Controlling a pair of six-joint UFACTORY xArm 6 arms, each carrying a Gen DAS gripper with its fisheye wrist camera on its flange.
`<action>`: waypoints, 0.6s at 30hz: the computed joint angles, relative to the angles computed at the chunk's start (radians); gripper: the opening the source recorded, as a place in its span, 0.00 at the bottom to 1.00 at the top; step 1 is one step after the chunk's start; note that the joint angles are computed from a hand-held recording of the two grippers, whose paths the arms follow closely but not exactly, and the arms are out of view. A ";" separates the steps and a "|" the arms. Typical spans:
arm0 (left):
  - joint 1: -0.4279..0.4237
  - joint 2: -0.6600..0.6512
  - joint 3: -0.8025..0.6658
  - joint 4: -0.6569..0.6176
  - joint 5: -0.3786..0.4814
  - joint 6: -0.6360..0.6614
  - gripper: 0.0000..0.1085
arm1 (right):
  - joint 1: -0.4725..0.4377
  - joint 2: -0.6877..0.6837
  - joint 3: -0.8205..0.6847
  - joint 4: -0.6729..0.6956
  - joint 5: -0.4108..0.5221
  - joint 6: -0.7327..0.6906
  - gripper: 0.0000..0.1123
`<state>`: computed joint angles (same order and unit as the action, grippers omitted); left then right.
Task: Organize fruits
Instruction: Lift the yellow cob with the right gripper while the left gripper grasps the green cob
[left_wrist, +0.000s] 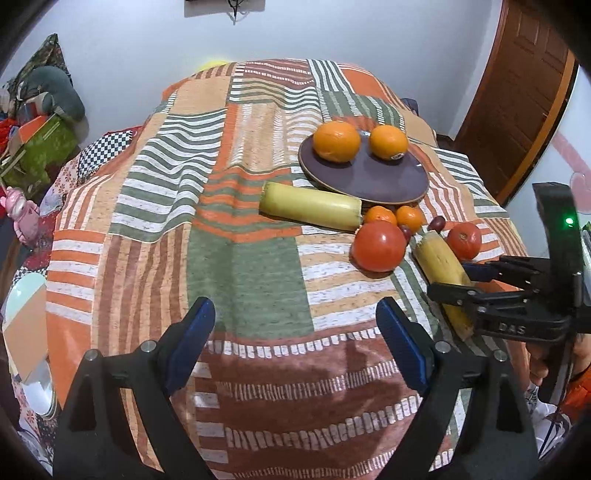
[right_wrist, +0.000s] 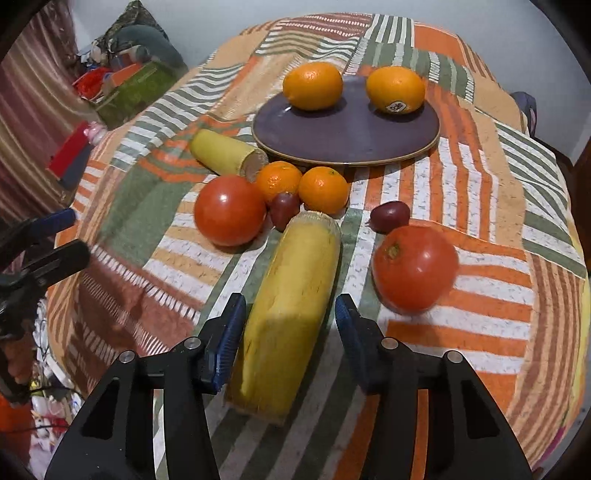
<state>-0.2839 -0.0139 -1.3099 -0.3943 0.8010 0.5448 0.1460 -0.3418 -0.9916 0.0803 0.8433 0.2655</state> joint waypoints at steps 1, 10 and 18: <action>-0.002 0.004 -0.002 0.005 -0.004 -0.002 0.83 | 0.005 0.009 -0.006 -0.012 -0.003 0.003 0.41; -0.049 0.113 -0.122 0.075 0.004 -0.078 0.83 | -0.020 -0.037 0.020 0.024 -0.024 -0.054 0.34; -0.109 0.355 -0.428 0.139 0.094 -0.173 0.83 | -0.076 -0.112 0.040 0.045 -0.058 -0.089 0.32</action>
<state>-0.3924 0.3408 -1.7379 -0.2549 0.8951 0.3721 0.0697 -0.4541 -0.9516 0.1255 0.7849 0.1761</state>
